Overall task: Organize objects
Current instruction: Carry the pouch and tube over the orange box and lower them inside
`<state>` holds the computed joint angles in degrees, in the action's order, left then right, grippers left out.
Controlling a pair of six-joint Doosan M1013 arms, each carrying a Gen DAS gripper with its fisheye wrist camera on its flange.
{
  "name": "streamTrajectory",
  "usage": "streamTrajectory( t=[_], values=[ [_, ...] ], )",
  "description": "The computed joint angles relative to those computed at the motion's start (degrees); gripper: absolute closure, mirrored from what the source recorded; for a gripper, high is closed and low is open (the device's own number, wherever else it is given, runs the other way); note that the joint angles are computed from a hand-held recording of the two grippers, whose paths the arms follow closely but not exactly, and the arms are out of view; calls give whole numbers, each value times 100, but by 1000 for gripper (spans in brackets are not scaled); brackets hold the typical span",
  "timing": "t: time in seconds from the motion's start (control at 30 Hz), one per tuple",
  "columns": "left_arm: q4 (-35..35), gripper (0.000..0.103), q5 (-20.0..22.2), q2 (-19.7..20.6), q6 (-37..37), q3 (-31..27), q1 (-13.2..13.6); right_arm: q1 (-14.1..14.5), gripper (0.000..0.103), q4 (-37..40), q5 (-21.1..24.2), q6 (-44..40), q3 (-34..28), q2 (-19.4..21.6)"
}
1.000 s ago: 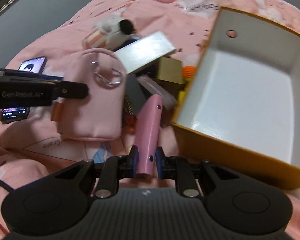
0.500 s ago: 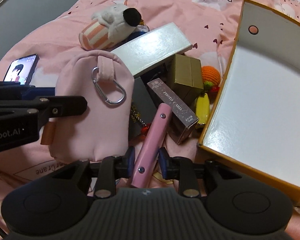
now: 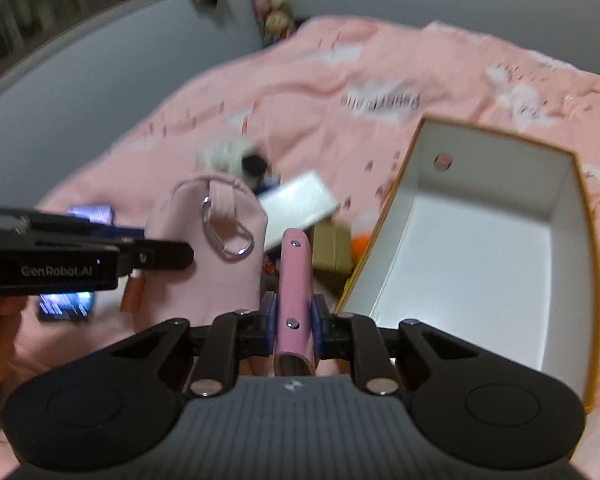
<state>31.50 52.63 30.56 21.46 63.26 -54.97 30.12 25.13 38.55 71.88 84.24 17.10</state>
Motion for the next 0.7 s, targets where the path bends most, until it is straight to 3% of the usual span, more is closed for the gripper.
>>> streamTrajectory(
  t=[0.13,0.23,0.3,0.37,0.43,0.57,0.7],
  values=[
    [-206,73,-180,126,533,-393,97,-208,85,440,-558,97,160,-228],
    [-789,73,-365,390,1213,-862,206,-277,85,-116,-1070,943,275,-311],
    [-1101,73,-222,701,1630,-1351,244,-327,85,-634,-1236,1691,313,-292],
    [-1289,73,55,1072,1999,-1887,257,-375,85,-1130,-1264,2402,322,-226],
    [-1606,73,620,1539,2293,-2581,294,-428,85,-1285,-1272,2796,356,-155],
    [-1899,73,1507,2148,2654,-3478,274,-477,85,-1213,-1247,3034,407,0],
    [-1593,73,2237,2541,2869,-4124,178,-494,85,-1104,-1320,3028,451,121]
  ],
)
